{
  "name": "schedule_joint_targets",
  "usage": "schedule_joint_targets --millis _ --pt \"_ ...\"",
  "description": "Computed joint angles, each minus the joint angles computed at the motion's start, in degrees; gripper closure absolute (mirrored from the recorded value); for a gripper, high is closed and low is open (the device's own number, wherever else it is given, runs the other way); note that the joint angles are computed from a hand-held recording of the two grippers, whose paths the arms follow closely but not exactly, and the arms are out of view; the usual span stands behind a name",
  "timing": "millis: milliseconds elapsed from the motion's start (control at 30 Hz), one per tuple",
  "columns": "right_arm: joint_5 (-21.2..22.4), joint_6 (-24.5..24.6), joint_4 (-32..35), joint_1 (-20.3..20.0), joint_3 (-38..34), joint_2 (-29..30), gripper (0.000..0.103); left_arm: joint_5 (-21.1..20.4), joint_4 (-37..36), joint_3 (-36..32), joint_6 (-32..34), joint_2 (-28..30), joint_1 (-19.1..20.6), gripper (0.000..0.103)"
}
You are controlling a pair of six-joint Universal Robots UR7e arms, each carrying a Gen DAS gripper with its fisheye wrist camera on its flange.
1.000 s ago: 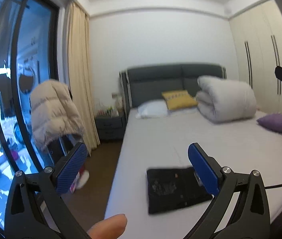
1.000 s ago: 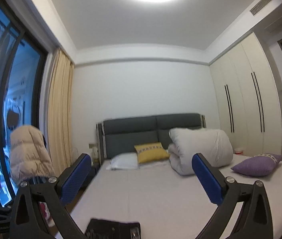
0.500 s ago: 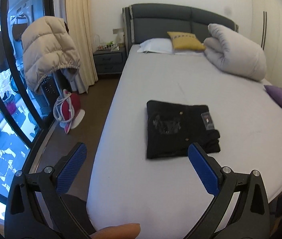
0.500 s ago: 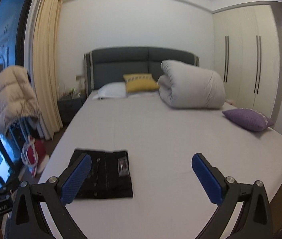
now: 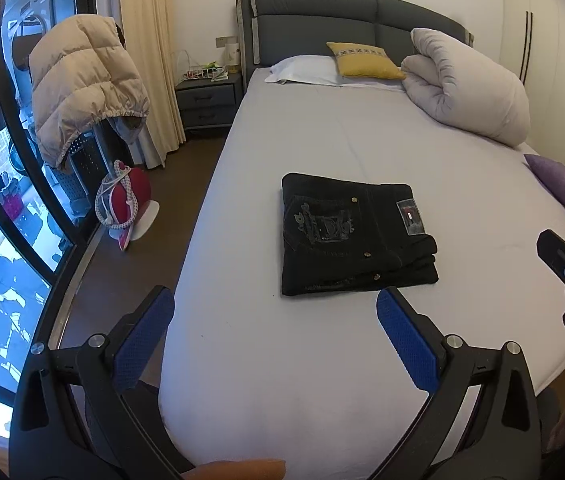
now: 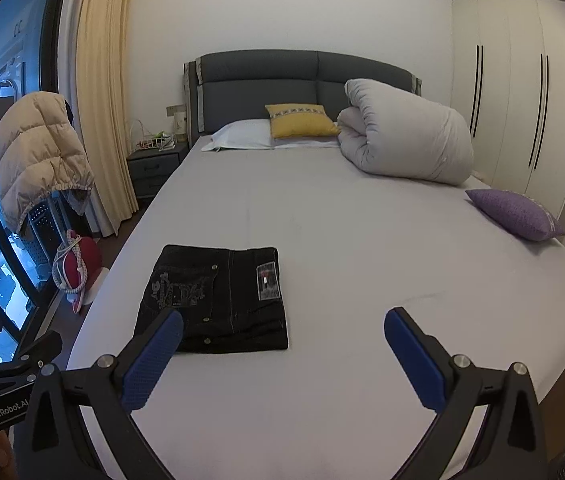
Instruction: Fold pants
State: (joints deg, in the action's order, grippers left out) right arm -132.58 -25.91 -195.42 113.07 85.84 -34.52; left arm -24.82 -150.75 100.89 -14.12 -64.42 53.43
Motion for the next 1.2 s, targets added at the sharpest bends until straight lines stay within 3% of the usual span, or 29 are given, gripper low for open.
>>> schedule_joint_targets --millis 1200 --pt "-0.8 1.7 4.8 -0.8 0.8 -1.0 0.000 -2.7 0.6 -1.5 1.0 1.4 2.4 0.000"
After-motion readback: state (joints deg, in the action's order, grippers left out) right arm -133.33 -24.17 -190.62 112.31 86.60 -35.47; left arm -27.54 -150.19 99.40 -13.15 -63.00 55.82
